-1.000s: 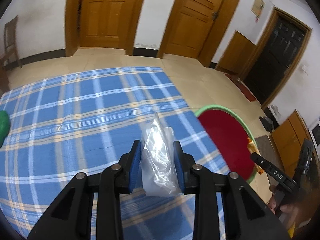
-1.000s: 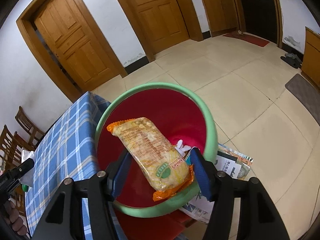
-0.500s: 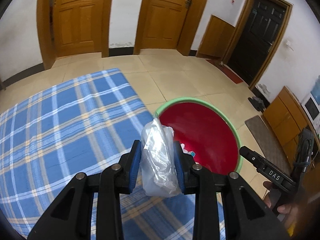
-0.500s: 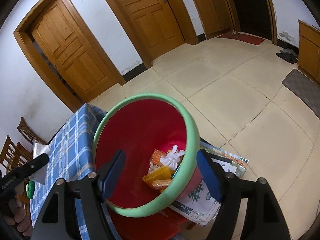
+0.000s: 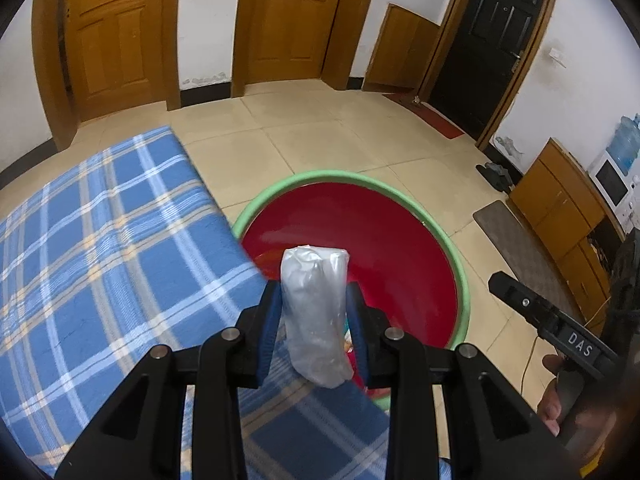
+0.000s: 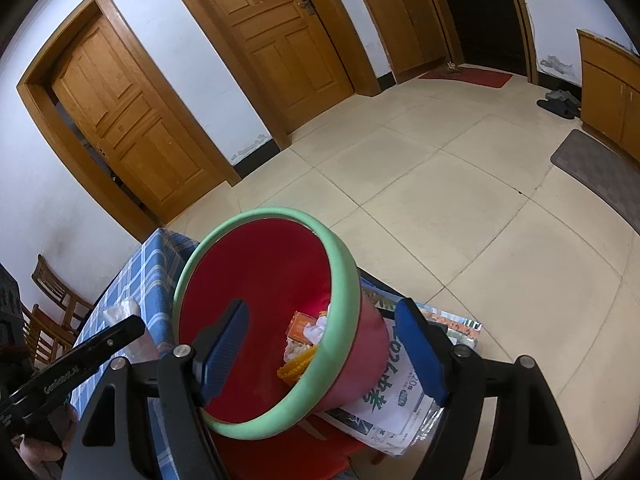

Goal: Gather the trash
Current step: 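Open both tools over the red bucket to drop the items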

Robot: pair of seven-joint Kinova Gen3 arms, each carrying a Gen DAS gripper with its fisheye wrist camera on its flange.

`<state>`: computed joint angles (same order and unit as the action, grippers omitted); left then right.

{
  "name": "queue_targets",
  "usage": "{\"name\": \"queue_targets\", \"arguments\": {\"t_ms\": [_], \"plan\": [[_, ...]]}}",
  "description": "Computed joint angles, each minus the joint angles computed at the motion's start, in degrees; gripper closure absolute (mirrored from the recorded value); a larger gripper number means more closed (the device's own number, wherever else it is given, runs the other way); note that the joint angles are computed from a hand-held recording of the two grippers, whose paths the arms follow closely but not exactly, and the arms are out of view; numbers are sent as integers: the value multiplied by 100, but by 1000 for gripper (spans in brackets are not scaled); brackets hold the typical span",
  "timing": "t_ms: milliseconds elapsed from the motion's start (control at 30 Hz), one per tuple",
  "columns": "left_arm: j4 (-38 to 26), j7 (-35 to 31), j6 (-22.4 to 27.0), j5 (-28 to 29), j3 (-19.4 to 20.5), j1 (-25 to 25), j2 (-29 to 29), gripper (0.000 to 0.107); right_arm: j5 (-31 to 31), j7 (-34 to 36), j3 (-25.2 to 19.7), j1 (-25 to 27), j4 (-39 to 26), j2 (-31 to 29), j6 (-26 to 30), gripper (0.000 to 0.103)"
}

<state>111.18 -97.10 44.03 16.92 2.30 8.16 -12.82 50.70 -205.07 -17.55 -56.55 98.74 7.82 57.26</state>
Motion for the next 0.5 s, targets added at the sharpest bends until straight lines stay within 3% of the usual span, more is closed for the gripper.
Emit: {"name": "queue_targets", "arguments": {"t_ms": [100, 233, 500], "plan": [[-26, -28, -66, 25, 2, 19, 59, 72, 5, -30, 3, 10, 34, -18, -20, 25], [-23, -20, -85, 74, -26, 2, 35, 57, 7, -21, -4, 24, 30, -11, -59, 25], [32, 198, -5, -48, -81, -132, -160, 57, -4, 92, -32, -33, -73, 3, -43, 19]]}}
